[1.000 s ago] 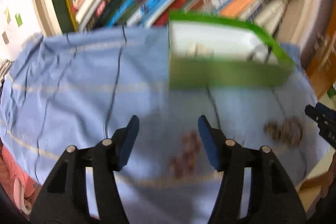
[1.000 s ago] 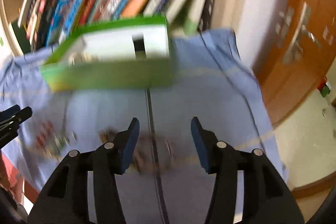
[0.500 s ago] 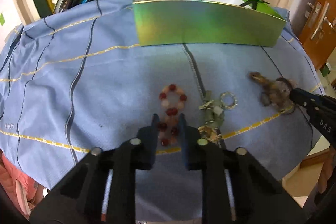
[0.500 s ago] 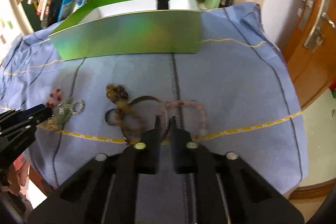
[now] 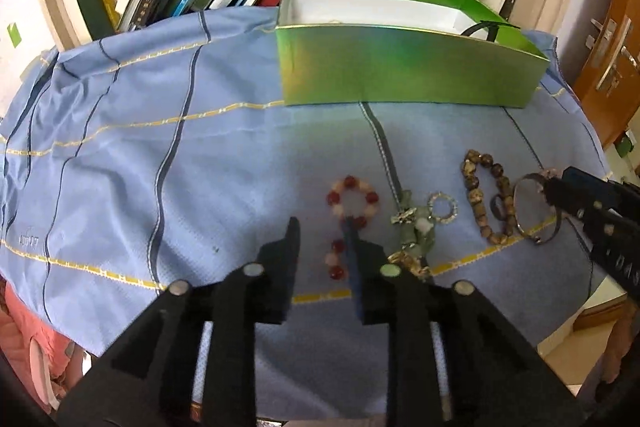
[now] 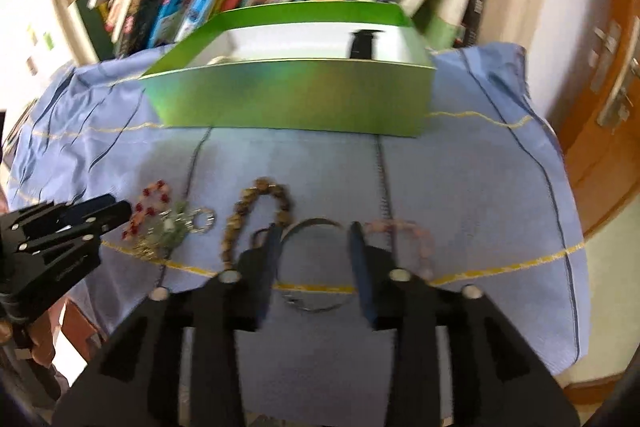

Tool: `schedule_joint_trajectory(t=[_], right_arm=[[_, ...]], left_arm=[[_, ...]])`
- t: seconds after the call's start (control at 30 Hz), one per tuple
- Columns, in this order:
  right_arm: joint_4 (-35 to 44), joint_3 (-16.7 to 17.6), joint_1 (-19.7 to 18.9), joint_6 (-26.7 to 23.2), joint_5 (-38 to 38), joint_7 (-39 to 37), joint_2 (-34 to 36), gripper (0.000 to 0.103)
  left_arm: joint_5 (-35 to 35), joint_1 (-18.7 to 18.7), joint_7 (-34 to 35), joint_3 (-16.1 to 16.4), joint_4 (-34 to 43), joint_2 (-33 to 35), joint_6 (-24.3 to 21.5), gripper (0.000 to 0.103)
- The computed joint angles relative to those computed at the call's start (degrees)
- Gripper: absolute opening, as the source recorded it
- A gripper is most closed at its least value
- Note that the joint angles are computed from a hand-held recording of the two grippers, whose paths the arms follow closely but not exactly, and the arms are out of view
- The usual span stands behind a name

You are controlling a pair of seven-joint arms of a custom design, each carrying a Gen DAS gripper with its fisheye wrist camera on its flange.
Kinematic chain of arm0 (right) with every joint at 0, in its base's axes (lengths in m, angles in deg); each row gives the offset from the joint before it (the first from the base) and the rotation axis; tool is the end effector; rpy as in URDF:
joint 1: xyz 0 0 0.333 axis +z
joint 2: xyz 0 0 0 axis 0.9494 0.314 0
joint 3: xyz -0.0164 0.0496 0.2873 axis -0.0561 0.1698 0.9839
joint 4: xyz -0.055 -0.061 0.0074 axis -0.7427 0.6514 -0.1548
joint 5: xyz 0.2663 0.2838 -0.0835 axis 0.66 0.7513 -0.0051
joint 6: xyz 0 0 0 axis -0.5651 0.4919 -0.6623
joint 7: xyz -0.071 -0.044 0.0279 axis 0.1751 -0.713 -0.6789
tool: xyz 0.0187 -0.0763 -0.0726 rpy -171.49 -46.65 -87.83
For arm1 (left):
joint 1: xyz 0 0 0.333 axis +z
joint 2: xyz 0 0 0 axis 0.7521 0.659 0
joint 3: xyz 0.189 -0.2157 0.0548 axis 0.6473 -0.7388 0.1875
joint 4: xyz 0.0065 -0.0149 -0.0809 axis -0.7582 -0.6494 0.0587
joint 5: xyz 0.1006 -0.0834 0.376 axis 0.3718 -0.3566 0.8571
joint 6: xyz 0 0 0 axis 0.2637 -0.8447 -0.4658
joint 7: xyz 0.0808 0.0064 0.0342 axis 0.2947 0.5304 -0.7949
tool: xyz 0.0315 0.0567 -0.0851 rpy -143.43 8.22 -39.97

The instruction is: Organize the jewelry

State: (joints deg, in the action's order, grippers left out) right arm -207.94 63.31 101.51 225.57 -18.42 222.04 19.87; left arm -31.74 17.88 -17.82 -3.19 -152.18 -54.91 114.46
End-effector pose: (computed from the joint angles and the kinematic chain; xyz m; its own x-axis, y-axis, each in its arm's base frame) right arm 0.4736 0.3521 0.3397 0.0548 -0.9962 -0.0674 -0.7973 -0.0030 -0.6036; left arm 0.5259 -0.4228 0.3304 -0.2388 -0.9710 -0.0135 -0.8013 0.2049 -0.5621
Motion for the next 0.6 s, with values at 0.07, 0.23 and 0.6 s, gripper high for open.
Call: schedule_joint_trajectory(t=[0.07,0.23,0.6], right_arm=[[0.65,0.02,0.41,-1.46,-0.46,0.34,0.29,0.039],[-0.25,-0.06,-0.09,-4.94,0.32,2.53,-0.37,0.039],[-2.65,0.61,-1.87,-4.03,-0.97,5.49,-1.96,0.040]], left_arm=[[-0.30,0.28,0.38,-0.28,-0.92,-0.51,0.82,0.028],[-3.09,1.18,4.93,-2.22,-2.02,-0.67,3.61,0.028],[-15.81,2.15,19.31,-5.52,-2.08,0.61,6.96,0.028]])
